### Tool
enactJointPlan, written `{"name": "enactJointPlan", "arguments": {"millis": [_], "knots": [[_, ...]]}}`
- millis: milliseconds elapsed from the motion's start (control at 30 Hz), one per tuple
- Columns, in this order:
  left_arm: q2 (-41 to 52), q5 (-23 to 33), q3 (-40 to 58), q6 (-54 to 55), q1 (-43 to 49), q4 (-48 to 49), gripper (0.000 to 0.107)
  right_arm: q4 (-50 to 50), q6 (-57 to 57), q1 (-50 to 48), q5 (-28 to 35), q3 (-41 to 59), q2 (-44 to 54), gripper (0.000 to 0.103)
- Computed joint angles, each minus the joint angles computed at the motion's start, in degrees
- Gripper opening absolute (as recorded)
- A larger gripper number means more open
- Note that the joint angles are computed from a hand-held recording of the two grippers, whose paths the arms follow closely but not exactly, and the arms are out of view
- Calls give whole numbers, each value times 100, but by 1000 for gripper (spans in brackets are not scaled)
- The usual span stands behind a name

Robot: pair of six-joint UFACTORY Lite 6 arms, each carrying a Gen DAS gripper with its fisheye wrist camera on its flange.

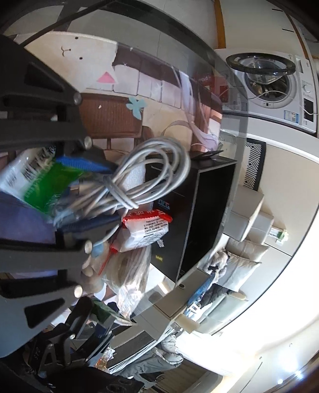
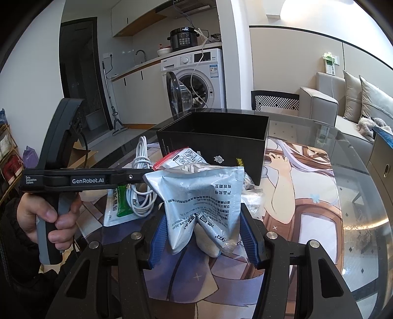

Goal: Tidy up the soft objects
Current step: 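Grasp the coiled white cable with the left gripper while the right gripper holds the pouch, then lower the cable into the black box with the left gripper while the right drops the pouch in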

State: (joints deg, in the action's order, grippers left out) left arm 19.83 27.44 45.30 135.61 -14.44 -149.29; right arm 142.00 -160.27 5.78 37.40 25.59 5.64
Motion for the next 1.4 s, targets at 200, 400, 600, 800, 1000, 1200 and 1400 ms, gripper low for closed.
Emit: {"name": "enactJointPlan", "arguments": {"millis": [200, 400, 600, 800, 1000, 1200, 1400], "knots": [[-145, 187, -154, 194, 10, -46, 28, 68, -55, 46, 5, -55, -75, 54], [-360, 240, -258, 289, 34, -53, 25, -3, 15, 1, 7, -138, -297, 54], [-572, 272, -396, 210, 61, 19, 25, 10, 67, 22, -58, -199, -543, 54], [-919, 131, -469, 201, 46, 1, 25, -66, 316, 48, -265, -97, -764, 54], [-1205, -15, -441, 186, 15, 44, 25, -290, 639, 20, -449, 57, -960, 54], [-1289, -201, -194, -57, 11, 260, 25, -512, 984, -10, -588, 286, -1051, 54], [-1130, -467, 305, -20, -75, 205, 25, -447, 1147, 82, -828, 831, -747, 54]]}}
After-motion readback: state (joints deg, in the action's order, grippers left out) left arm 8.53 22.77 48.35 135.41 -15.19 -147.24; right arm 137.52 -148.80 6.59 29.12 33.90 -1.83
